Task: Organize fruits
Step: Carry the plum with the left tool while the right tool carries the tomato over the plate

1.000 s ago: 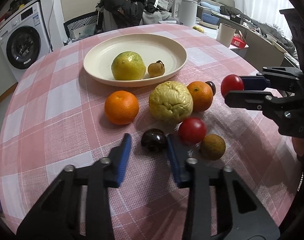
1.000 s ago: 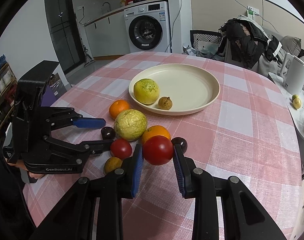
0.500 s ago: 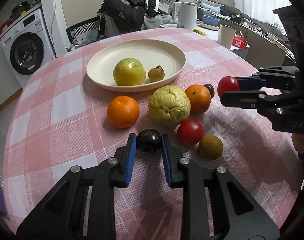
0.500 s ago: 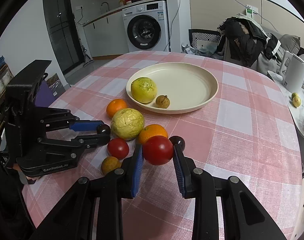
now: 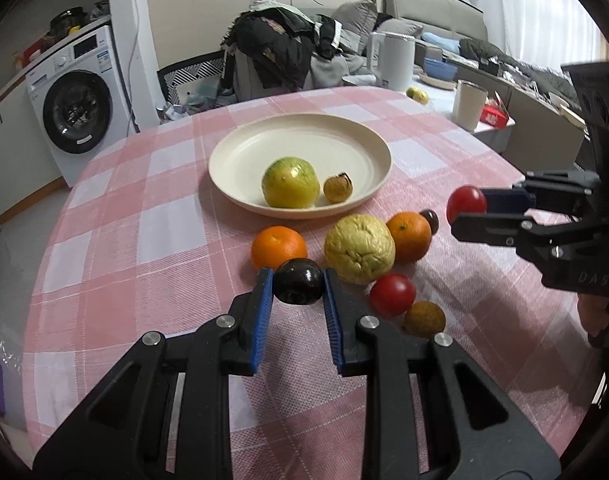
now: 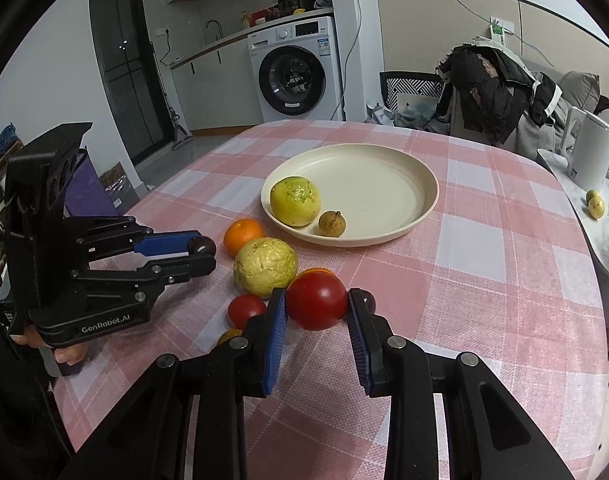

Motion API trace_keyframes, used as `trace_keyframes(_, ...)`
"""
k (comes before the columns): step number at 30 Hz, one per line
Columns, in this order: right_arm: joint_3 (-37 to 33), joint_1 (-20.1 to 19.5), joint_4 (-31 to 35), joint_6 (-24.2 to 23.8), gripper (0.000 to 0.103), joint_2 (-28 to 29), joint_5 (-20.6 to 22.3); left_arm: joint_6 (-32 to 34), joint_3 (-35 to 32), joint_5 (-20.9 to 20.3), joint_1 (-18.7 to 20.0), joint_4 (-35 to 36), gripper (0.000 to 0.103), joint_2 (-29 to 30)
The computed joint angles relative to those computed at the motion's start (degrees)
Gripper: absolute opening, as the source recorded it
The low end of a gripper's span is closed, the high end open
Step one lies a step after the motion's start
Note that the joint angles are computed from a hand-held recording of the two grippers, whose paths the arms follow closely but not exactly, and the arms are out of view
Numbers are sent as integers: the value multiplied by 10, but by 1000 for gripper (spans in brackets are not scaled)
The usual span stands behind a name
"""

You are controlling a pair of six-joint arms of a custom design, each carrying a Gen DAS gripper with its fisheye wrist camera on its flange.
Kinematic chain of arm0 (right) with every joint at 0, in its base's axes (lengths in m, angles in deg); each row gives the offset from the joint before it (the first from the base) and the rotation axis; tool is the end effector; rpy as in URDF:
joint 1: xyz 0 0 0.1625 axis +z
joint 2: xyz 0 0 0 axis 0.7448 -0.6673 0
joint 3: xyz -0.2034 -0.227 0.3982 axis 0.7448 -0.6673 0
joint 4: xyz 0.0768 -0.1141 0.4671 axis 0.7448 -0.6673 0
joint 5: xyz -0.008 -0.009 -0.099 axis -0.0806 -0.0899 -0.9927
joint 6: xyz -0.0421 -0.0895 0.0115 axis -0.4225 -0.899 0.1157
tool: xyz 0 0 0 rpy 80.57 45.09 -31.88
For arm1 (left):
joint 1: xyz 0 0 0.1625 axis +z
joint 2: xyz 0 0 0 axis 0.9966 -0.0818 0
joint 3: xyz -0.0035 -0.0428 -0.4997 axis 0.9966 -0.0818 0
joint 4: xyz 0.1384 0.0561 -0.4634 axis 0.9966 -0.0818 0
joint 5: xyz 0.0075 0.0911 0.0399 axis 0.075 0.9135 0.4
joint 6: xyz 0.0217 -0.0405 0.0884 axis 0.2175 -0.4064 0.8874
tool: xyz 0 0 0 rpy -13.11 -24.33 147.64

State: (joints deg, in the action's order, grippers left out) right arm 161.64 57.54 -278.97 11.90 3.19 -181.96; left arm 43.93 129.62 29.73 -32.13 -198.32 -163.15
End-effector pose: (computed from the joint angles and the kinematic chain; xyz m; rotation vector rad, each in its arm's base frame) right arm 0.2467 -0.5023 0.0541 0.9602 -2.4965 0.6755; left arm -0.0925 -0.4621 0.2141 0.7302 2.2791 -0.8049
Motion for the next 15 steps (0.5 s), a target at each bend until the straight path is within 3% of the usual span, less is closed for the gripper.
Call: trace_keyframes(15,2,-3,-27,11,31,0,10,-15,6,22,-14,-12,22,-36)
